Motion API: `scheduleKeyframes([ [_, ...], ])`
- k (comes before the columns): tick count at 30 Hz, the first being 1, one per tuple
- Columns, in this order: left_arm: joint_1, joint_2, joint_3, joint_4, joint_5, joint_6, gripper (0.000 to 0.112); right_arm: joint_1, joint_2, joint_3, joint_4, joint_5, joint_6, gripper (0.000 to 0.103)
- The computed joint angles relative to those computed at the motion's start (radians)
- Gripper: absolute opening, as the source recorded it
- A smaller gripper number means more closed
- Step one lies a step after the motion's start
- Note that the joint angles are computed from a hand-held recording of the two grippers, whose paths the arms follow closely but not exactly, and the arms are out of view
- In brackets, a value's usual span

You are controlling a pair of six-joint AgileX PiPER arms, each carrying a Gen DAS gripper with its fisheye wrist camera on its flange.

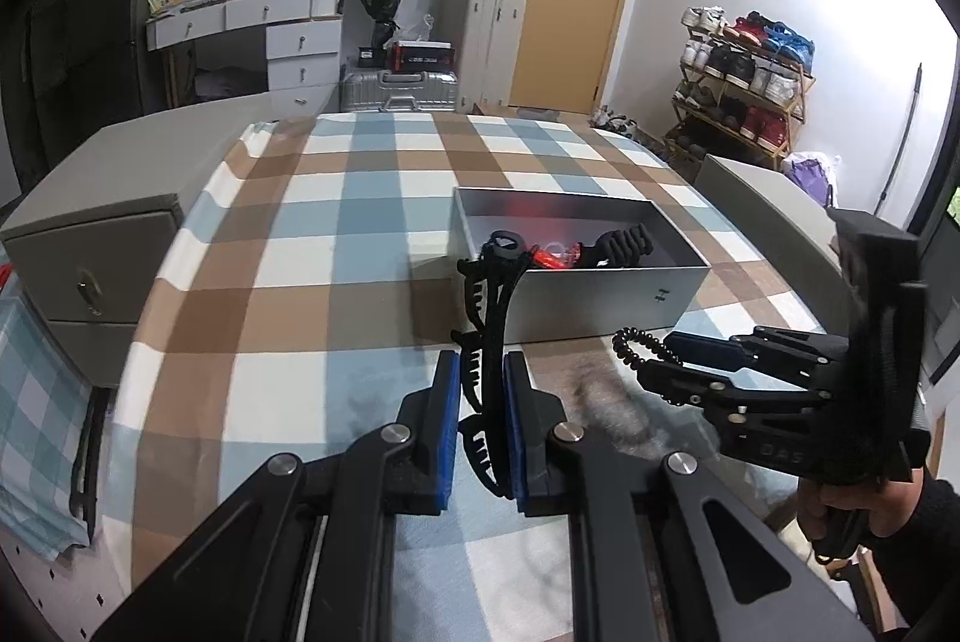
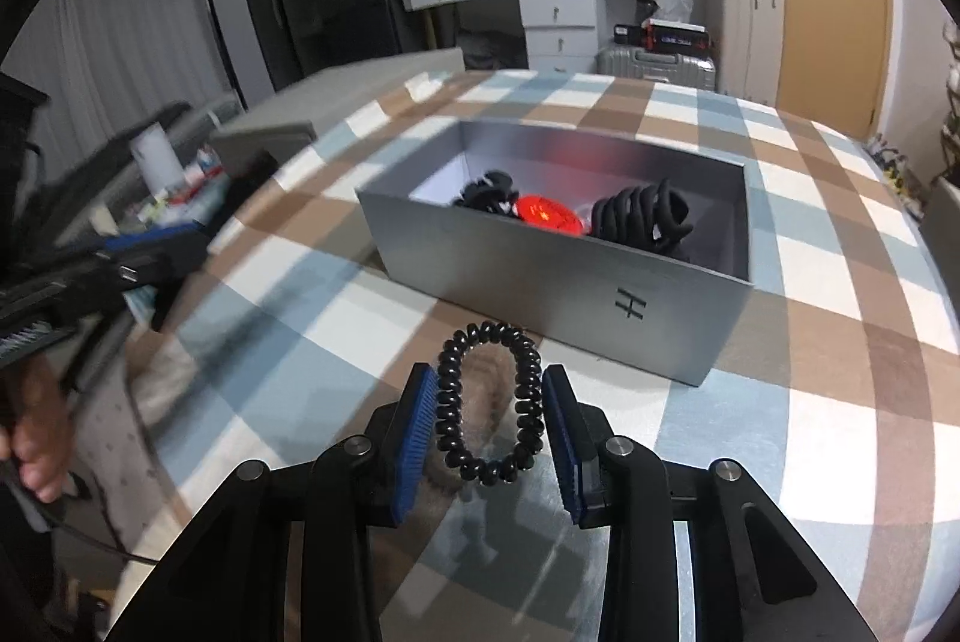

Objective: Organize jewelry
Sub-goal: 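Carry the hair tie into the box with right tool while left drops the clip in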

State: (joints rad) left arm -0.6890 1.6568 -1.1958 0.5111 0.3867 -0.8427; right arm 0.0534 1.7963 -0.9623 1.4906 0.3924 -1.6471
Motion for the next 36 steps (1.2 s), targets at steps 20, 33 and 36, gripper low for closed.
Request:
scheduleKeyframes([
  [20,0.03,0.24,-0.417,-0.323,0.118,0.429,0.009,-0.201,0.022,-0.197,0.061,0.369,0.018,0.035],
  [33,0.069,0.376,-0.605,-0.536,0.188,0.679,0.009,-0.18,0.176,-0.409,-0.019,0.356,0.112,0.035],
  [36,0.07,0.404,-0.64,-0.552,0.206,0.704,0.009,-0.183,0.201,-0.434,-0.036,0.36,0.138,0.035],
])
